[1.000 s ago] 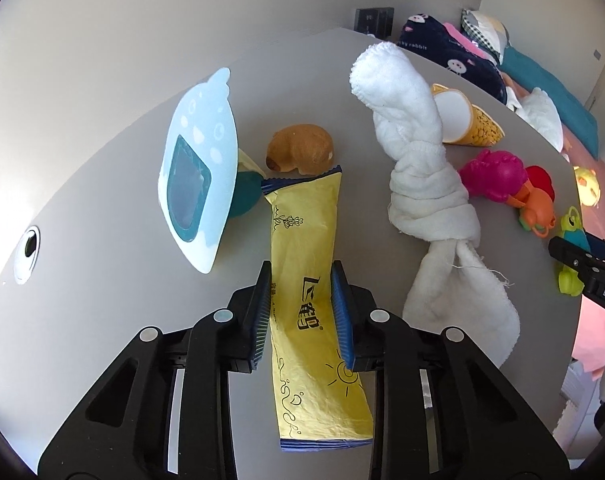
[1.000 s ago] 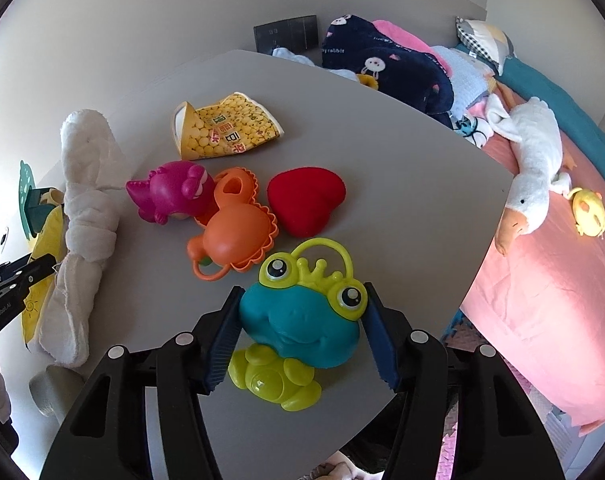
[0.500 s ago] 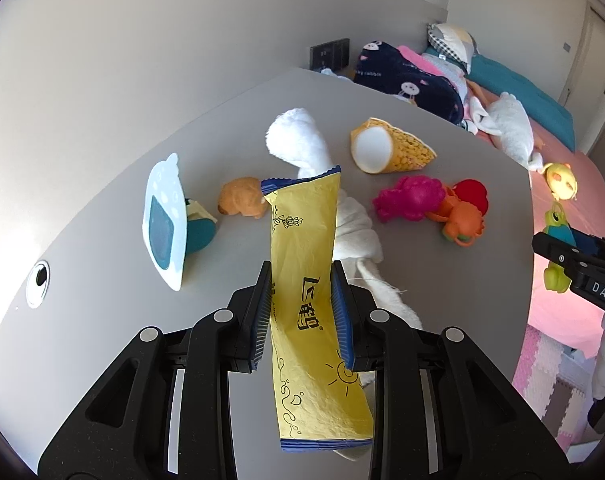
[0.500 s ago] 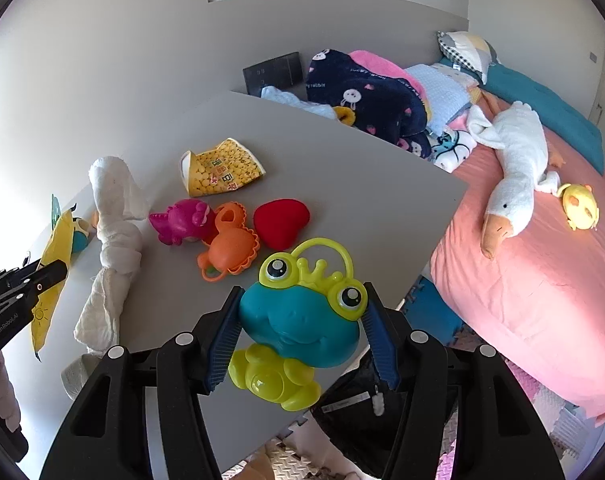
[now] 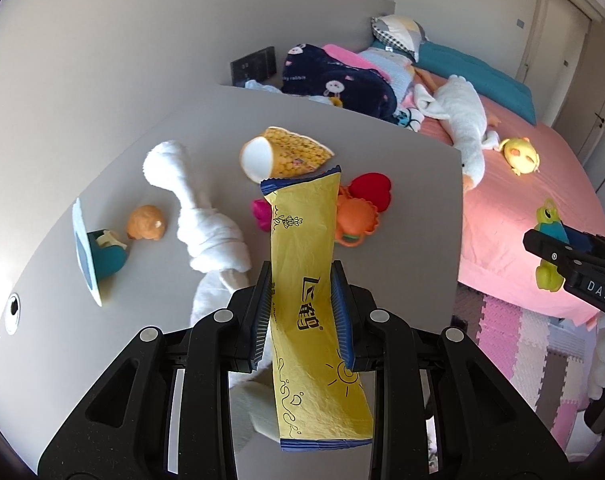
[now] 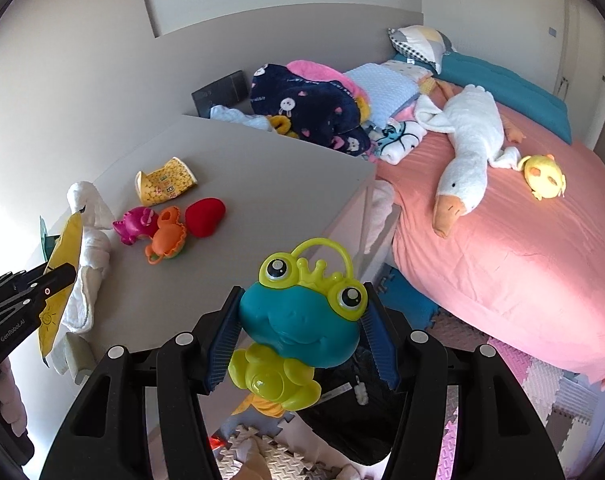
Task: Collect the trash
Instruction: 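Carry the packet and frog over the black bin and open both tools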
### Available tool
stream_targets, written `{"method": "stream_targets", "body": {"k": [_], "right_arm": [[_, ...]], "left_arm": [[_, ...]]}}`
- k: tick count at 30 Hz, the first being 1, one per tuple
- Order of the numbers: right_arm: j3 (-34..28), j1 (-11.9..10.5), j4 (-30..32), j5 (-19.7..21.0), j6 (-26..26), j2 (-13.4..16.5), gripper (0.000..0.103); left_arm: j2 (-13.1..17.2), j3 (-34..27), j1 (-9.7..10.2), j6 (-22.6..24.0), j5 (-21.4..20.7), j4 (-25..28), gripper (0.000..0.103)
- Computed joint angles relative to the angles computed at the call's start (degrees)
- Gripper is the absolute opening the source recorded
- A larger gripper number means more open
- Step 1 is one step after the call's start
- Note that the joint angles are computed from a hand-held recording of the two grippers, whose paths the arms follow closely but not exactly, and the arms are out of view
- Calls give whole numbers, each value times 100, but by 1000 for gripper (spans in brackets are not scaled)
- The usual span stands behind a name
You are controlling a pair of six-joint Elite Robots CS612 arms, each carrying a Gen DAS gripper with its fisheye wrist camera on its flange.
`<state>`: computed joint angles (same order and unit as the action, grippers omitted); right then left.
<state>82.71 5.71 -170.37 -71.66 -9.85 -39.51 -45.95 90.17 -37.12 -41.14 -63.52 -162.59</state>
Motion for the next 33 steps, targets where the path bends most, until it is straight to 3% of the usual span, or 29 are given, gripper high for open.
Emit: {"method": "stream_targets", "body": {"k": [21,33], "right_arm": [[591,-600,-602,-382,620,-271,59],[746,-816,-761,-595,813,-349,59]], "left_arm": [[604,-1169,-321,1286,-735,-7,28],[881,-1687,-429,1743,-1186,106,28]]}}
